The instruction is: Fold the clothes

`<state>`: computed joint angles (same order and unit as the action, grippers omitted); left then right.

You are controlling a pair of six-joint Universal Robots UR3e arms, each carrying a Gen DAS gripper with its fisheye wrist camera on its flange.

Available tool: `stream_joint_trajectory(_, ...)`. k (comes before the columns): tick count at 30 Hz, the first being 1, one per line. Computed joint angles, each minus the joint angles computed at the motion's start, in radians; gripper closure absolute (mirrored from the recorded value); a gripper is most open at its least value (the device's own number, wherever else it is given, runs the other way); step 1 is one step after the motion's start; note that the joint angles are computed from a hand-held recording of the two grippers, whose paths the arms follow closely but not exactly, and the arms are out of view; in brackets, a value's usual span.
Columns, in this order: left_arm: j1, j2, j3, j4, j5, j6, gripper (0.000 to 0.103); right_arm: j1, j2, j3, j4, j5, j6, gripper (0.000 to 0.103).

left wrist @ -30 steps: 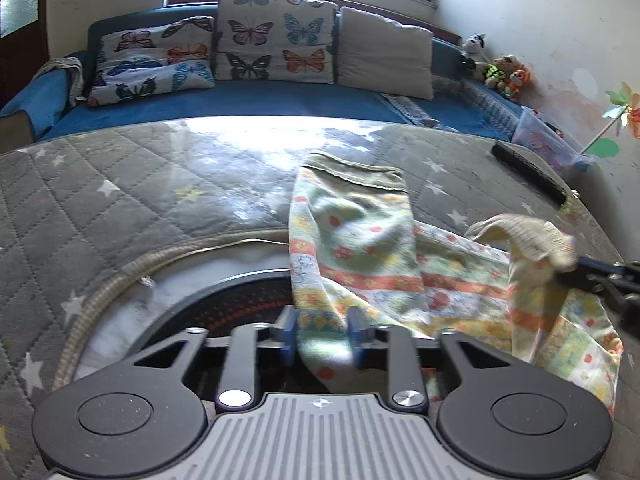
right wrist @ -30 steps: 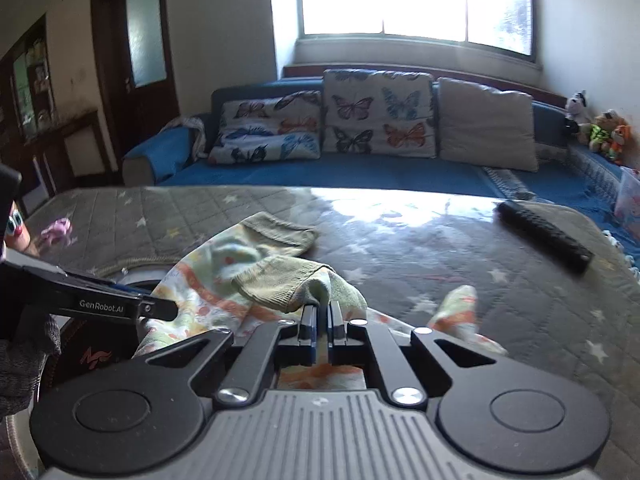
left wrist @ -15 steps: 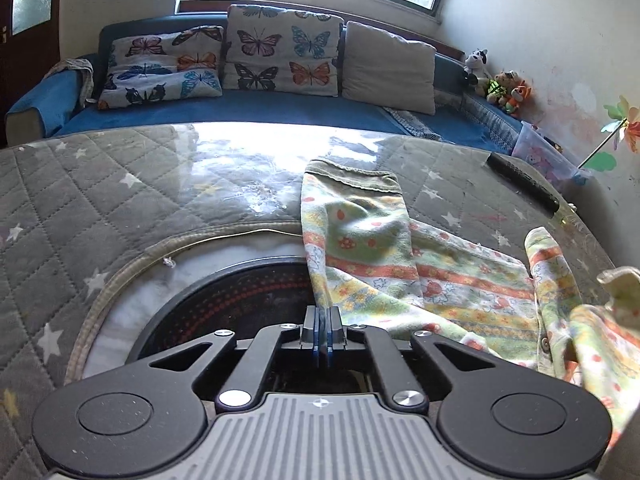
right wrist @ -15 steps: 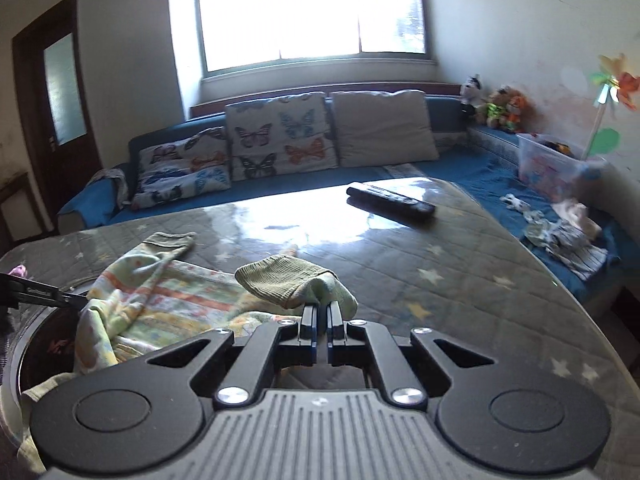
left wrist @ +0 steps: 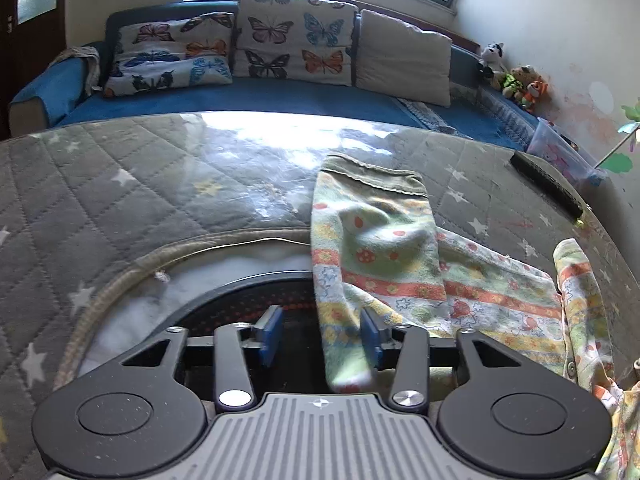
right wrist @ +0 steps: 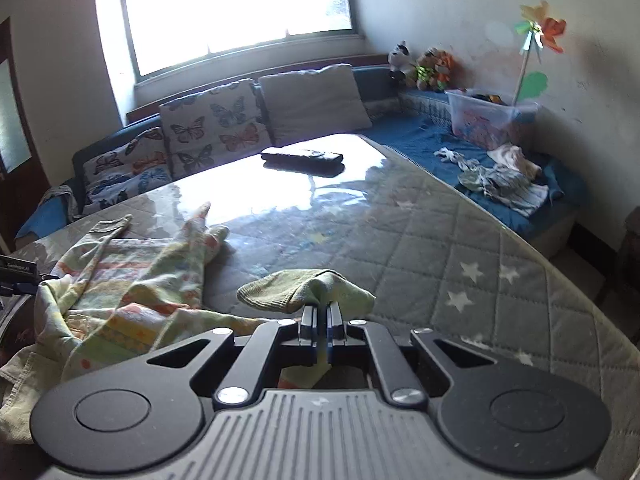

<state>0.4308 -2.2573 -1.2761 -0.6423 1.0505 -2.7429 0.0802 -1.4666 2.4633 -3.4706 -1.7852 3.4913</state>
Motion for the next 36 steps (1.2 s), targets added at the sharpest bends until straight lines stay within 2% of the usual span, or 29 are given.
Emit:
stream_joint_trajectory(1,0.001,0.002,-0.007,0.001,-0.011,0.014,0.083,-0.004,0.002,0.01,-0.007,-0.003,0.007,0.099)
stream_joint_trajectory(2,0.001,0.009,-0.025,0.018,-0.015,0.02,0.091,-0.007,0.003,0.018,-0.011,-0.004,0.014,0.099)
stream_joint_trajectory(5,0.0,0.037,-0.093,0.094,-0.016,0.029,0.098,-0.017,0.002,0.037,-0.026,0.003,0.022,0.099)
stream_joint_trajectory(15,0.086,0.233,-0.432,0.425,0.032,0.001,0.103,0.01,0.01,0.049,-0.053,-0.004,0.042,0.099)
stream_joint_trajectory(19,0.177,0.311,-0.545,0.493,0.021,-0.004,0.103,0.031,0.011,0.056,-0.069,-0.006,0.049,0.099)
stream_joint_trajectory(20,0.204,0.328,-0.567,0.497,0.011,-0.001,0.103,0.036,0.012,0.054,-0.07,-0.009,0.049,0.099)
stream_joint_trajectory(25,0.282,0.37,-0.554,0.337,-0.065,0.041,0.102,0.054,0.004,0.052,-0.064,-0.024,0.061,0.099)
stream_joint_trajectory(28,0.274,0.367,-0.53,0.28,-0.085,0.052,0.096,0.049,-0.016,0.072,-0.055,-0.021,0.07,0.099)
stream_joint_trajectory(30,0.253,0.354,-0.51,0.26,-0.095,0.052,0.086,0.046,-0.023,0.085,-0.055,-0.027,0.076,0.099)
stream_joint_trajectory(32,0.221,0.327,-0.467,0.229,-0.089,0.037,0.052,0.031,-0.036,0.098,-0.052,-0.015,0.075,0.098)
stream_joint_trajectory(36,0.158,0.253,-0.363,0.175,-0.071,-0.002,0.05,0.015,-0.034,0.099,-0.049,0.0,0.068,0.096)
